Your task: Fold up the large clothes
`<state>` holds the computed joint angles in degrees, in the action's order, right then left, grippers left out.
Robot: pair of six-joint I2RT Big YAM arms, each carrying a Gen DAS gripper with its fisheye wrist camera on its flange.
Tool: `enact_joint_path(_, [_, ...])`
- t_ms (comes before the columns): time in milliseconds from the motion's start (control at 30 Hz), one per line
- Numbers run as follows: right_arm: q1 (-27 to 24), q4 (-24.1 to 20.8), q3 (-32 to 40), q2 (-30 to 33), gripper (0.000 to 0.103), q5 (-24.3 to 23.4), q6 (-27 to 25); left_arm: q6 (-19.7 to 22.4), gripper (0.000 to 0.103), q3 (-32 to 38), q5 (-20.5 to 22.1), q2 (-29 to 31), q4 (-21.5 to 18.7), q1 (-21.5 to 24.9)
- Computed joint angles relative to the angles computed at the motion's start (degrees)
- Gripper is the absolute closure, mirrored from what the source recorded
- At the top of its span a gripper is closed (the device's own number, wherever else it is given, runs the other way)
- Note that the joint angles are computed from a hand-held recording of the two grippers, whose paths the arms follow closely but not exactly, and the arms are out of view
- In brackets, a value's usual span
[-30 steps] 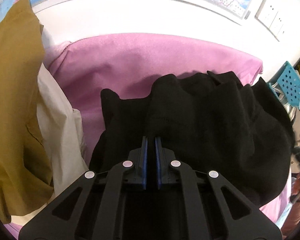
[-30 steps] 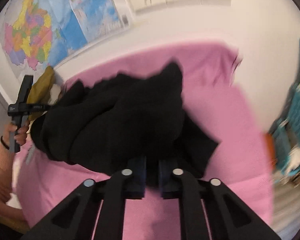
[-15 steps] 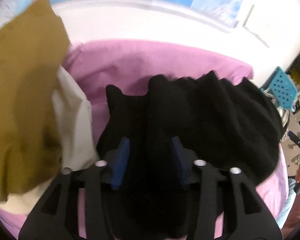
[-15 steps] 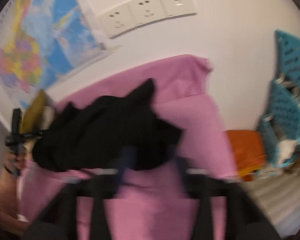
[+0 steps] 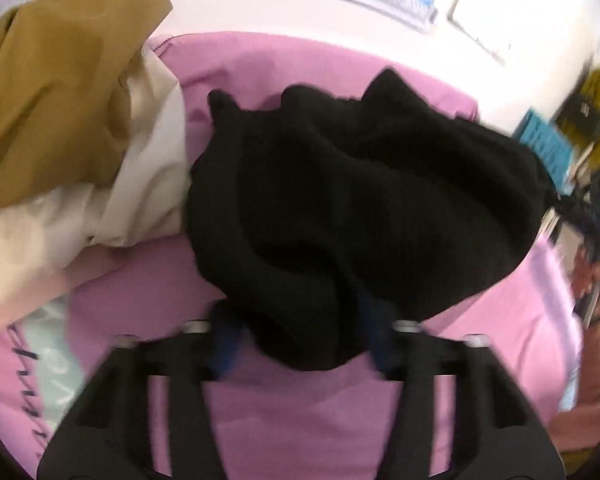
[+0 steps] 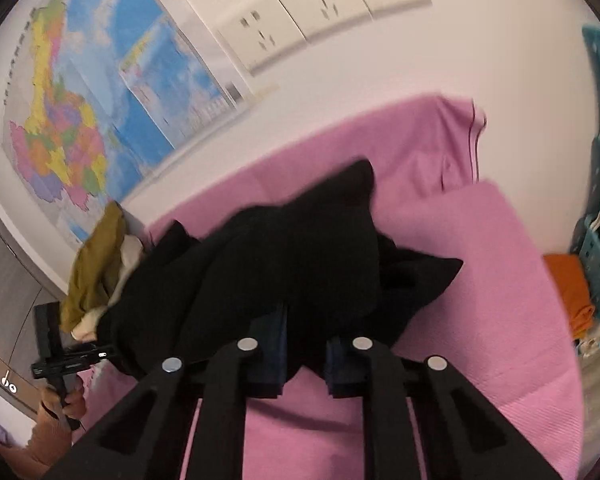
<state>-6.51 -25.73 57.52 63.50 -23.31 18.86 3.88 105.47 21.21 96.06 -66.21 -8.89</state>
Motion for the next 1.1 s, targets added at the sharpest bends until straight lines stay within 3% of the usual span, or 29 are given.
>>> enact_joint_path(100, [0.09, -0.97, 0.67, -6.16, 0.092, 0.37, -1.06, -3.35, 0.083, 0.87, 2.53, -1.53, 1.87, 1.08])
enact_joint_path(200, [-1.47, -3.33, 1.09, -12.01, 0.092, -0.43, -4.48, -6.71, 0.084, 0.53, 10.34, -4.30, 2.93, 3.94])
enact_joint_path(267, [-4.08, -5.31, 0.39, -14.35, 0.092, -2.15, -5.61, -4.23, 0.084, -1.35, 12.53, -6.31, 2.92, 3.99])
enact_joint_path(400, [-7.59, -15.48, -1.64, -12.59, 0.092, -2.24, -7.67, 1.75, 0.083, -2.39, 8.84, -4.49, -6.11, 1.18])
enact_joint_path(467, [-7.49, -18.88, -2.84, -10.66, 0.089, -0.09, -8.53, 2.31, 0.077, -2.77, 6.62, -2.63, -9.32, 0.28])
enact_joint_path(500, [-7.38, -19.53, -2.98, -10.43, 0.087, 0.39, -8.60, 2.25, 0.076, -3.28, 6.70, -2.76, -8.71, 0.19])
enact_joint_path(533, [-6.85, -21.04, -2.58, -10.28, 0.076, 2.47, -9.46, 2.02, 0.066, -3.78, 5.93, -3.80, -7.34, 0.10])
enact_joint_path(567, [-6.63, -22.11, -2.09, -10.53, 0.057, 4.24, -9.73, 2.03, 0.062, -4.10, 5.32, -4.74, -5.74, 0.05])
enact_joint_path(600, [-6.78, -23.28, -1.59, -11.56, 0.050, 5.79, -9.75, 2.61, 0.060, -5.42, 6.07, -6.90, -2.52, 0.40])
enact_joint_path(700, [-8.34, -23.46, -0.60, -15.45, 0.046, 5.79, -11.19, 4.29, 0.034, -6.31, 10.67, -9.89, 0.88, 2.19])
enact_joint_path(800, [-7.50, -21.26, 1.25, -17.18, 0.045, 3.18, -12.58, 6.05, 0.034, -4.42, 7.16, -9.97, 1.75, 1.25])
enact_joint_path(833, [-6.04, -20.82, 2.17, -16.38, 0.045, 2.81, -13.64, 6.57, 0.034, -2.78, 5.39, -8.86, 1.50, -0.17])
enact_joint_path(933, [1.19, -21.05, 6.85, -9.89, 0.045, 3.51, -16.48, 9.05, 0.033, 1.64, 6.08, -5.34, -1.52, -3.08])
enact_joint_path(1000, [5.65, -22.37, 10.20, -4.31, 0.045, 7.53, -17.83, 10.10, 0.032, 4.74, 5.57, -2.47, -3.39, -5.66])
enact_joint_path(1100, [9.05, -24.43, 14.86, 3.78, 0.068, 7.52, -19.07, 11.57, 0.033, 10.62, 6.47, 3.50, -7.56, -8.79])
